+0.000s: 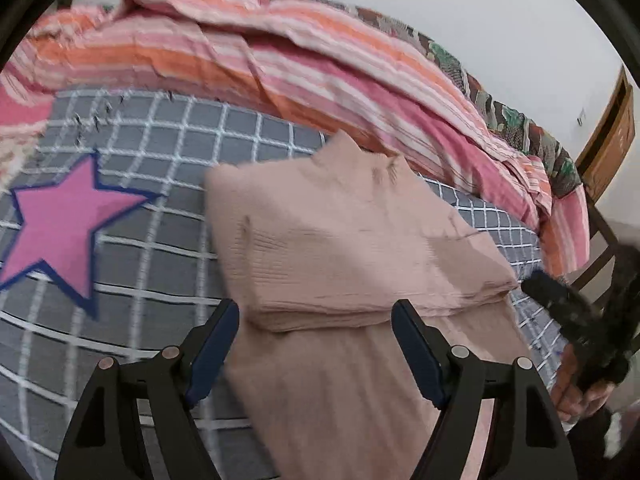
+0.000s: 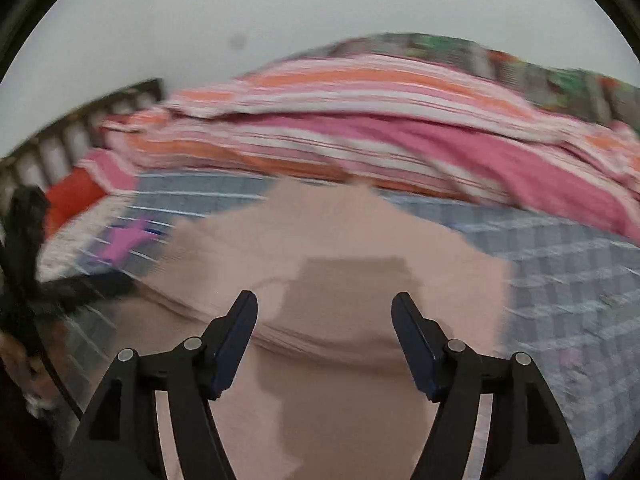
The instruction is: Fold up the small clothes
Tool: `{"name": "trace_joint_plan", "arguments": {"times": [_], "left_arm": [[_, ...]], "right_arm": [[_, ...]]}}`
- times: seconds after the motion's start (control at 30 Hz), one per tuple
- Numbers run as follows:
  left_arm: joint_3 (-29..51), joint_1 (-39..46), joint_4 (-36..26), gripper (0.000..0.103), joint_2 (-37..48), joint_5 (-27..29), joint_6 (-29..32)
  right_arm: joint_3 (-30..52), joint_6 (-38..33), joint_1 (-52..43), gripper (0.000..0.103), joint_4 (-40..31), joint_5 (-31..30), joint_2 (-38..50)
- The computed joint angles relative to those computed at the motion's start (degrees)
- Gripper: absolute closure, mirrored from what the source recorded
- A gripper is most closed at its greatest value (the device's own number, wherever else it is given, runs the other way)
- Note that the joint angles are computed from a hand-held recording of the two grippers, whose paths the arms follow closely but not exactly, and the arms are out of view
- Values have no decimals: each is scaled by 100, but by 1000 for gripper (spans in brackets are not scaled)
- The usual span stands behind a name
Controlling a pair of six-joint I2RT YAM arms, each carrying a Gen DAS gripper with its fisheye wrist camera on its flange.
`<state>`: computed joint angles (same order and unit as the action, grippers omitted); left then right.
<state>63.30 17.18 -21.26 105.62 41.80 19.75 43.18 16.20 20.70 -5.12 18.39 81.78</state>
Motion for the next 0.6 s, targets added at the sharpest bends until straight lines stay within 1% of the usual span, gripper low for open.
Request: {"name": "trace_joint_plan", "arguments": {"times": [0.03, 0.07, 0.13, 0.2, 0.27, 0.3, 0.33, 0.37, 0.4, 0.43, 0.47, 0.5, 0.53, 0.57, 0.6], "left_arm": [[-8, -33, 44, 35, 11, -3, -99], [-28, -86, 187, 37, 26, -78, -248], [-6, -215, 480, 40, 110, -354, -486], [106, -285, 527, 44, 254, -477, -624], [299, -403, 551, 55, 442, -764, -785], [322, -454, 595, 58, 471, -908, -799], [287, -507, 692, 67, 458, -1049, -818], [209, -567, 835, 72, 411, -1193, -852], [201, -593, 868, 73, 397, -1229, -875], [186, -609, 907, 78, 375, -1227, -902], [170, -626, 969, 87, 348, -1224, -946], [195, -624, 973, 91, 351, -1227, -957], [230, -622, 978, 93, 356, -1178, -986], [230, -599, 1067, 94, 334, -1057, -1074], [213, -566, 1147, 94, 308, -983, -1134]], "right_arm": [[-140, -34, -171, 34, -173, 219, -109], [-249, -92, -305, 35, -232, 307, -152], [-483, -278, -690, 38, -263, 192, -254], [-570, -343, -1003, 39, -249, -47, -161], [-634, -353, -1181, 40, -165, -230, -104], [-614, -348, -1283, 40, -113, -367, -29], [-596, -356, -1351, 40, -92, -471, -4], [-521, -364, -1414, 40, -45, -560, 102], [-393, -360, -1431, 40, -35, -586, 269], [-265, -347, -1467, 41, -65, -606, 425], [-151, -305, -1504, 44, -66, -644, 576], [45, -248, -1596, 47, -72, -840, 787], [63, -159, -1592, 57, -31, -940, 837], [158, -122, -1646, 77, -3, -1048, 945], [203, -82, -1725, 87, 35, -1171, 976]]}}
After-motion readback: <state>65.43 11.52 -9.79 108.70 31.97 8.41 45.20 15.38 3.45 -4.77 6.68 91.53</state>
